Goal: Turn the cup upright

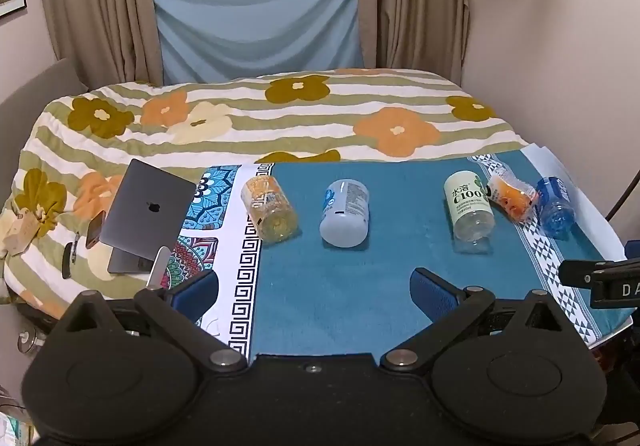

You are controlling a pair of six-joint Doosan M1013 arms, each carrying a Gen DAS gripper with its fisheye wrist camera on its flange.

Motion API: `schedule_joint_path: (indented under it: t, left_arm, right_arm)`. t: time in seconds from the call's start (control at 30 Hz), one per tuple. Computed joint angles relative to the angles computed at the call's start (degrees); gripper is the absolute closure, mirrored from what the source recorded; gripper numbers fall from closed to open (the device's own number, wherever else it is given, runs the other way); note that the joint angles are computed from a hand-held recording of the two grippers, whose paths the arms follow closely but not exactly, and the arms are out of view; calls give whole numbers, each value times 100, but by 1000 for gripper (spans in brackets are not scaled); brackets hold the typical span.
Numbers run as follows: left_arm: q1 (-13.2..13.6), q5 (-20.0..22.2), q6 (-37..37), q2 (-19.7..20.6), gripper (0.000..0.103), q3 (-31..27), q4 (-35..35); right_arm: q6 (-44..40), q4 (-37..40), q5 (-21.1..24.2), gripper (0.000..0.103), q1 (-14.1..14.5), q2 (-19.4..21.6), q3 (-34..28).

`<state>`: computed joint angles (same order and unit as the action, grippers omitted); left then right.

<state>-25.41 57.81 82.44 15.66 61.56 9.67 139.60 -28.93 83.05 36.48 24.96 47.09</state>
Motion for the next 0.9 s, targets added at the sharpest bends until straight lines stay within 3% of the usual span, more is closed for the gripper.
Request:
schedule_joint_path:
  t: [0.9]
  left_arm:
    - [-21,-49,-5,-136,0,149,-73]
  right_arm:
    - [120,-167,29,0,80,-57,39]
